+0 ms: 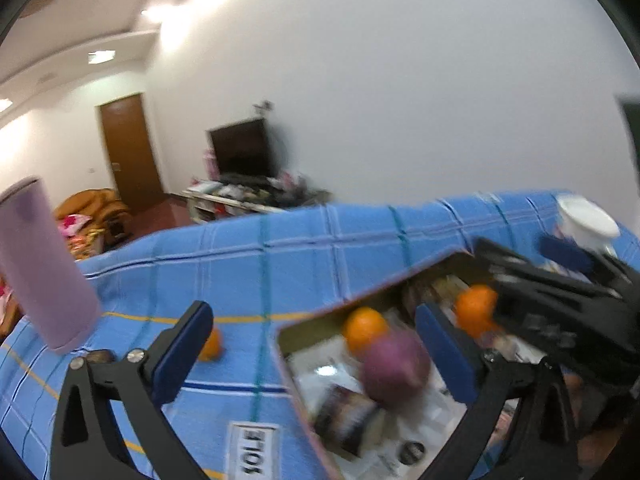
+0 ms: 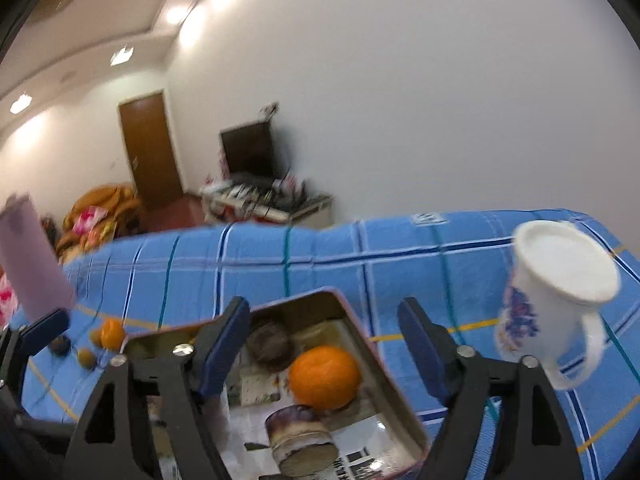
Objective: Organize fruits
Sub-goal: 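Move both tools back toward the loose fruits beside the kettle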
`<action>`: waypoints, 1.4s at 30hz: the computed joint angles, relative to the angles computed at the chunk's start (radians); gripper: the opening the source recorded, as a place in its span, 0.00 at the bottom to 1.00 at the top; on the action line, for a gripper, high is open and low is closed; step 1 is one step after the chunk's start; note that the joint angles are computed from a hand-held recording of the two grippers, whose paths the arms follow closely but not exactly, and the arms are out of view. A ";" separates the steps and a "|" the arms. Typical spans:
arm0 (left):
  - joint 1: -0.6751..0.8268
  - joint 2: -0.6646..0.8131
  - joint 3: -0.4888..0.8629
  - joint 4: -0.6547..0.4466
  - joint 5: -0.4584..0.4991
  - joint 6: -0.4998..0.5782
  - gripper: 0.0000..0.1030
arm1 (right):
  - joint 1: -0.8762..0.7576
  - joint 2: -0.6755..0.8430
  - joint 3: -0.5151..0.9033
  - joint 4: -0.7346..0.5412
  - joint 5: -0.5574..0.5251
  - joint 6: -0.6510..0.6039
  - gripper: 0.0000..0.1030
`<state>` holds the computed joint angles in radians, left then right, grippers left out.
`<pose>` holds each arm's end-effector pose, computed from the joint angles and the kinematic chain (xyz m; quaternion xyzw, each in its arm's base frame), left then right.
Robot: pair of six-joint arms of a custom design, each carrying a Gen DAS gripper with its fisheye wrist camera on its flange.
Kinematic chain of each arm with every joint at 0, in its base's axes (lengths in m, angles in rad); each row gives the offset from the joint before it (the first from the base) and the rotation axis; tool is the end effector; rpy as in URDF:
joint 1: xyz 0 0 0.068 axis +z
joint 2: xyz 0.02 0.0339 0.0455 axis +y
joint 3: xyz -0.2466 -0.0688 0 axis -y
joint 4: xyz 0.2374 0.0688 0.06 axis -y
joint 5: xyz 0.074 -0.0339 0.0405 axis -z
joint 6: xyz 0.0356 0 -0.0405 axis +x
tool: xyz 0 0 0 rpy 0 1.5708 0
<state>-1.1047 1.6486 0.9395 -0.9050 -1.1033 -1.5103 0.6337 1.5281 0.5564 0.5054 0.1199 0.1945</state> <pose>0.1428 -0.2131 0.1603 -0.1604 0.8363 0.1542 0.5011 0.2367 0.1686 0.1485 -0.1544 0.8363 0.1640 0.4999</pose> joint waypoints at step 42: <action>-0.037 -0.199 -0.290 -0.129 0.097 -0.154 1.00 | 0.343 -0.106 -0.082 -0.041 0.479 0.143 0.77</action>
<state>-1.1419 1.4495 0.6496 -1.0344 -1.0058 -1.6640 0.9769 1.4221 0.4746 0.4647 0.5987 0.3378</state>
